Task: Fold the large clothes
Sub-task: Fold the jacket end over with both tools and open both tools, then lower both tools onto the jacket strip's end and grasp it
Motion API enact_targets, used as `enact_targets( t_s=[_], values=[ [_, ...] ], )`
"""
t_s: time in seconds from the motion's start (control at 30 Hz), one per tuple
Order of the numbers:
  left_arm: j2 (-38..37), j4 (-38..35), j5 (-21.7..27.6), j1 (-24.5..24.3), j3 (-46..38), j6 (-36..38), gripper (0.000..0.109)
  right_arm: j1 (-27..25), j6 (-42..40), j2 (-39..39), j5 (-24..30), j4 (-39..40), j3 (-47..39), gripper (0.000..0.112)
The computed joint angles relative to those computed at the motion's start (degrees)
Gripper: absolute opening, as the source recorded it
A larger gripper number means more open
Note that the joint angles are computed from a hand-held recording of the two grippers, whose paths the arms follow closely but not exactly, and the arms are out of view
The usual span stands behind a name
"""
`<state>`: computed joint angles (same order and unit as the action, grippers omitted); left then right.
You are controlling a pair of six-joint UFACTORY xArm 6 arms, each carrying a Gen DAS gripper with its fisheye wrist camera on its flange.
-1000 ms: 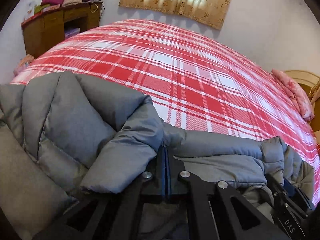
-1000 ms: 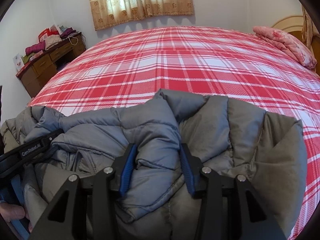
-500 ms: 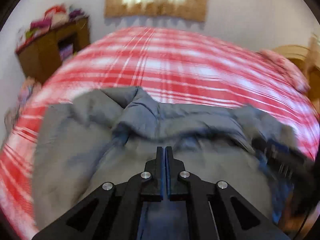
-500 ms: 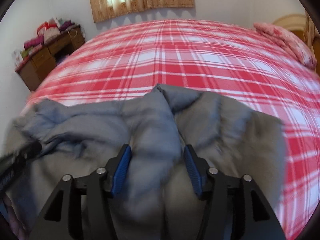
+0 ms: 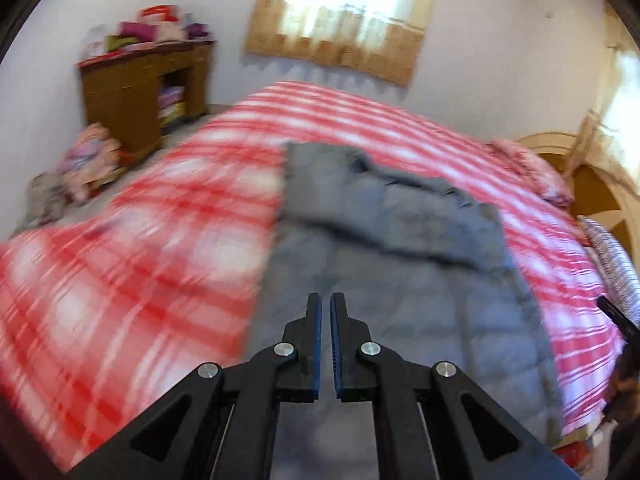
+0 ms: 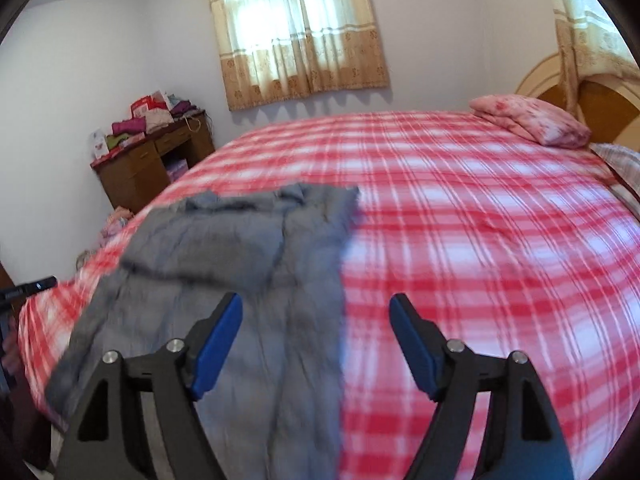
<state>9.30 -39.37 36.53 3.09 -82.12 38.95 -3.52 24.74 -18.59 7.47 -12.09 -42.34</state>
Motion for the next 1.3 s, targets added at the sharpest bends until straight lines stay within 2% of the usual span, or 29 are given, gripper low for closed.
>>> enact_targets(
  t_s=[0.07, 0.17, 0.3, 0.37, 0.47, 0.63, 0.67, 0.73, 0.8, 0.9, 0.93, 1.0, 1.07, 1.1, 1.17, 1.23, 1.3],
  values=[
    [-4.7, -1.7, -1.9, 2.5, 6.6, 0.9, 0.004, 0.6, 1.7, -4.5, 0.7, 0.2, 5.3, 0.079],
    [-8.9, -2.0, -4.1, 4.7, 13.1, 1.0, 0.004, 2.6, -3.6, -6.6, 0.8, 9.8, 9.5, 0.079],
    [-8.8, -1.4, -5.2, 5.0, 15.4, 3.1, 0.004, 5.0, -5.8, -6.0, 1.1, 15.2, 11.2, 0.079],
    [-7.6, -0.2, -5.2, 4.4, 15.6, 3.6, 0.004, 5.8, -5.5, -6.0, 0.8, 15.3, 12.0, 0.079],
    [-5.4, 2.1, -3.7, 3.7, 15.3, 3.5, 0.004, 6.5, -2.8, -6.4, 1.0, 12.8, 12.8, 0.079],
    [-2.2, -4.5, 6.5, 5.9, 12.6, 6.9, 0.004, 6.4, -0.1, -8.5, 2.0, 11.7, 15.6, 0.079],
    [-1.7, -4.9, 7.1, 6.0, 12.5, 6.5, 0.004, 6.3, -0.3, -8.9, 2.1, 12.6, 16.1, 0.079],
    [-0.7, -5.4, 7.2, 6.1, 12.4, 6.2, 0.004, 6.4, -1.8, -8.9, 2.1, 16.1, 16.6, 0.079],
    [-0.4, -9.0, 6.6, 6.4, 13.2, 8.3, 0.005, 6.5, -4.2, -8.6, 2.1, 21.0, 16.7, 0.079],
    [-1.7, -12.5, 4.2, 6.2, 15.2, 10.9, 0.008, 6.9, -5.4, -8.1, 1.5, 23.9, 16.6, 0.079],
    [-2.2, -13.0, 3.6, 6.1, 15.7, 11.5, 0.011, 6.9, -5.2, -8.0, 1.4, 23.6, 16.4, 0.079],
    [-3.6, -14.8, 3.4, 6.1, 16.4, 13.5, 0.033, 6.9, -4.4, -8.1, 1.5, 22.2, 16.2, 0.079],
    [-5.3, -19.7, 4.0, 6.5, 17.0, 18.2, 0.095, 7.1, -4.8, -8.3, 1.1, 22.3, 16.3, 0.079],
    [-6.2, -21.4, 3.8, 6.6, 17.4, 19.8, 0.102, 7.2, -5.1, -8.3, 0.9, 22.6, 16.4, 0.079],
    [-7.4, -20.9, 2.0, 6.1, 17.6, 20.1, 0.102, 7.2, -5.4, -7.9, 0.8, 22.9, 16.3, 0.079],
    [-6.6, -12.4, -0.4, 4.9, 16.6, 14.0, 0.102, 7.2, -5.9, -7.4, 1.5, 23.3, 16.0, 0.079],
    [-4.2, -5.2, 1.7, 4.6, 14.2, 8.6, 0.102, 7.0, -4.7, -7.1, 2.0, 21.2, 16.2, 0.079]
  ],
)
